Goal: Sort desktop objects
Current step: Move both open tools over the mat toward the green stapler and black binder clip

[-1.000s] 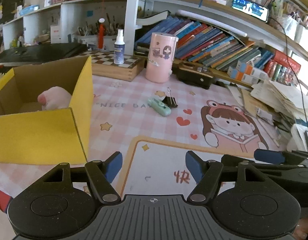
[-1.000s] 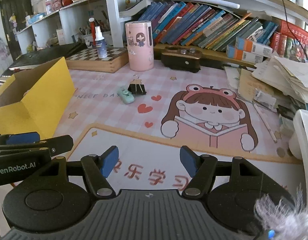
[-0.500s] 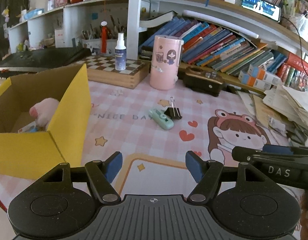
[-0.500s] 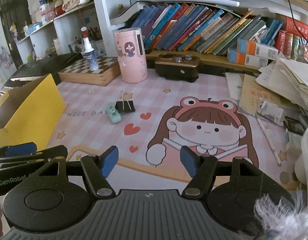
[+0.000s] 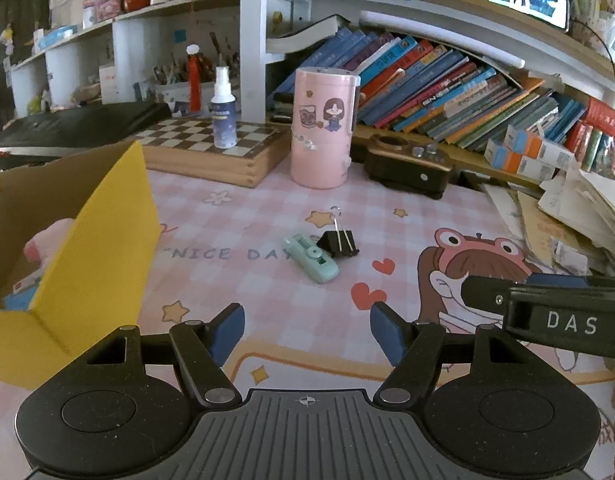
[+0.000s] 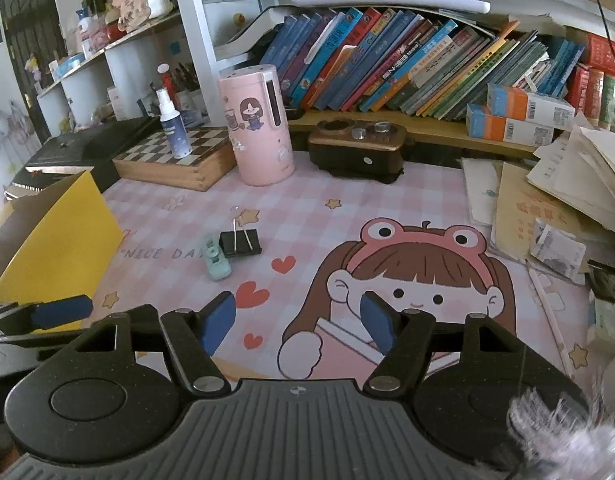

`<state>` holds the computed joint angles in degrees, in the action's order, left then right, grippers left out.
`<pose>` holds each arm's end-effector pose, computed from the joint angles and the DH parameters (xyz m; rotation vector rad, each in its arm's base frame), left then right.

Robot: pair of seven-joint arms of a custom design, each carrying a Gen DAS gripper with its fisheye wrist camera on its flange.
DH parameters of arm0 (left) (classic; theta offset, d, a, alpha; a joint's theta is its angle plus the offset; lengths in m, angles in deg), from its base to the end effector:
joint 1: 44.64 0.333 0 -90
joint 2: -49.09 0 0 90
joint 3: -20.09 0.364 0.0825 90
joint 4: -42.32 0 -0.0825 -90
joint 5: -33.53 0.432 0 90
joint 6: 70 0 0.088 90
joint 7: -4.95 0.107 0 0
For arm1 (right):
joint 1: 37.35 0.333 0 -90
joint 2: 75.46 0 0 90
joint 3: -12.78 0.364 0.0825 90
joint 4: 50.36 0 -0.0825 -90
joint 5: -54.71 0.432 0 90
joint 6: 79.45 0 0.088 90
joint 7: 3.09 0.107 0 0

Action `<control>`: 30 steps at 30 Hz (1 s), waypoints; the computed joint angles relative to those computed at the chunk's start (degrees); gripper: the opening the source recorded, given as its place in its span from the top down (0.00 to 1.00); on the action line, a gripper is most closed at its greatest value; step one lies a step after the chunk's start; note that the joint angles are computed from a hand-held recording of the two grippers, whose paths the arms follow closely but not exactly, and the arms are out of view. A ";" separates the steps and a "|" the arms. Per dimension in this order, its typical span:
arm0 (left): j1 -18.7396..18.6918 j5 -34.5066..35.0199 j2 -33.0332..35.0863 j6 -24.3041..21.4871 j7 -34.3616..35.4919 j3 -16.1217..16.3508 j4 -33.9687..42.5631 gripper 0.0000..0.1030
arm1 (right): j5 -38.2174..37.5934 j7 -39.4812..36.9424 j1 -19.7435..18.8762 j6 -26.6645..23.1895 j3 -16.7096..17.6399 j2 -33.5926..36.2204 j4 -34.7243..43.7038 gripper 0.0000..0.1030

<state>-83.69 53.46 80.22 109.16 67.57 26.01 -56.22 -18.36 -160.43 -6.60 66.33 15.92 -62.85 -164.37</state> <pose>0.6281 -0.4621 0.3833 -1.3119 2.1752 -1.0413 0.5494 0.3815 0.3997 -1.3293 1.9762 -0.7763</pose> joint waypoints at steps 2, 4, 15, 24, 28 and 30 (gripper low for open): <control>-0.54 0.04 1.10 -0.88 -0.30 0.47 1.59 0.32 | -0.21 -0.19 -0.28 0.37 -0.25 0.30 0.32 0.35; 0.11 0.09 2.13 -1.53 0.13 -0.46 3.10 0.32 | -0.61 -0.14 -0.52 0.92 -0.53 0.63 0.63 0.34; 2.36 -0.04 6.28 -3.80 2.02 -3.89 8.91 0.33 | 0.15 -2.41 -0.98 2.45 -1.73 2.30 2.18 0.34; 3.86 -1.00 9.02 -5.74 3.86 -6.00 12.47 0.38 | 1.16 -1.83 -0.82 2.22 -2.19 2.54 2.13 0.34; 4.31 -1.26 9.67 -6.03 4.83 -6.67 13.34 0.39 | 1.31 -2.00 -0.71 1.64 -2.27 2.64 2.22 0.34; 4.31 -1.33 10.26 -6.34 5.19 -6.72 14.18 0.40 | 1.31 -1.58 -0.67 1.40 -2.33 2.68 2.25 0.34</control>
<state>-79.38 52.14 90.48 102.82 72.76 19.29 -42.04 -17.05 -162.01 -7.26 67.73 13.59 -60.17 -162.13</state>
